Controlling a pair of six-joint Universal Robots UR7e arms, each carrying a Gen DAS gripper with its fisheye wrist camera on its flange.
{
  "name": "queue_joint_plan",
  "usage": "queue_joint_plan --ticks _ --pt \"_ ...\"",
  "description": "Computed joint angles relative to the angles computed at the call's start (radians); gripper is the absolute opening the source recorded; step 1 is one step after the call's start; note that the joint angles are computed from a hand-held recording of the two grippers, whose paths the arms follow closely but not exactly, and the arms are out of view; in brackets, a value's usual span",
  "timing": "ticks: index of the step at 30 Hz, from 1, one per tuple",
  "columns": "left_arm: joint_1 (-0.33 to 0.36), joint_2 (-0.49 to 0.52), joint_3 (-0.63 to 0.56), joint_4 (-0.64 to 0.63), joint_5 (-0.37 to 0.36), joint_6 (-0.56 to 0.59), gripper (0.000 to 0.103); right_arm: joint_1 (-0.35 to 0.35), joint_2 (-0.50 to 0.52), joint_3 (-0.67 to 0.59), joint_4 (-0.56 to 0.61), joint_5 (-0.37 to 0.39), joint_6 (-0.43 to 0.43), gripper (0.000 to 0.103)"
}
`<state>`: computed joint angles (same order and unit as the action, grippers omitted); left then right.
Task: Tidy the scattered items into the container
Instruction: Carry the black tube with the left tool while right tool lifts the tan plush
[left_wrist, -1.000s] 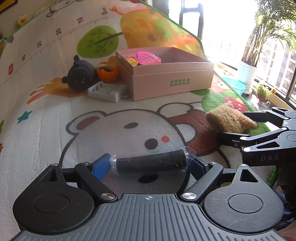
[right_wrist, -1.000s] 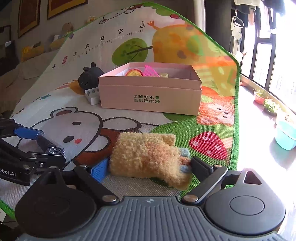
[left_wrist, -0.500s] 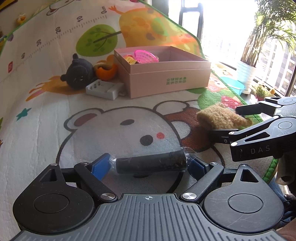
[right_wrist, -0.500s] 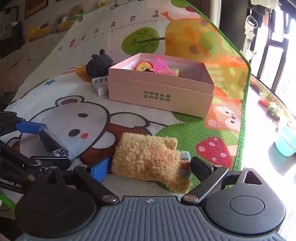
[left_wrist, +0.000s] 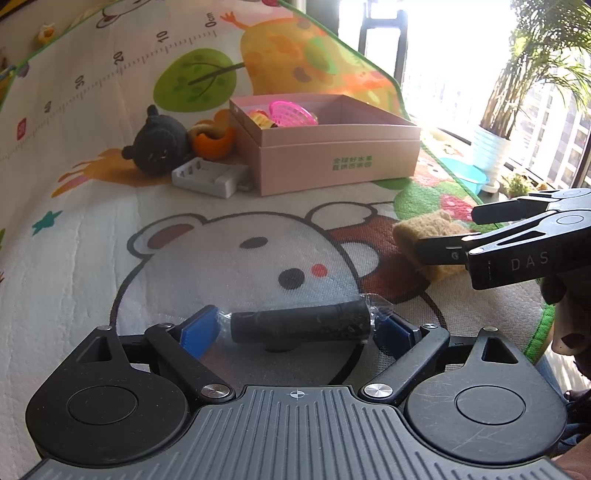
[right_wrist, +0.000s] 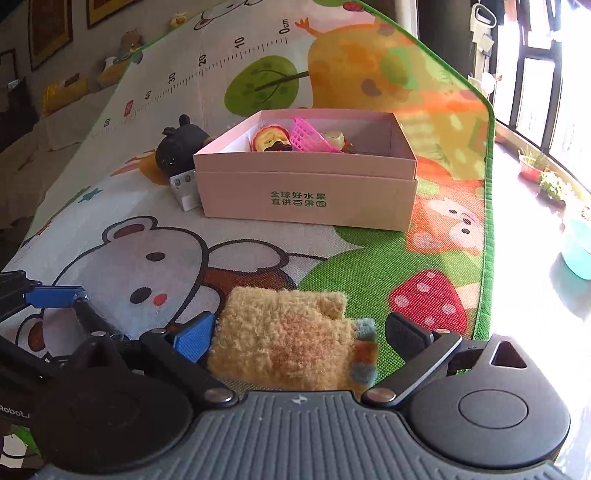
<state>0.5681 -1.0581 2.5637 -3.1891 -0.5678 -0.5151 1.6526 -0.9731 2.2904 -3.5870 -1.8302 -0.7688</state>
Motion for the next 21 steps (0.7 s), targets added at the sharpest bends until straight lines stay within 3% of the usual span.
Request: queue_joint_plan --ticks 4,8,21 --pt "-0.006 -0.033 0.008 0.046 -0.008 -0.05 0.096 -0.006 0.018 0.031 -0.077 0.03 -0.086 0.08" --pt "-0.005 -0.053 0.01 0.077 -0.005 -0.082 0.097 -0.009 0.008 0.047 -0.078 0.051 -0.099 0.066" --pt "0.003 -0.014 -0.009 0.051 0.004 -0.02 0.095 -0.021 -0.029 0.081 -0.067 0.067 -0.103 0.06"
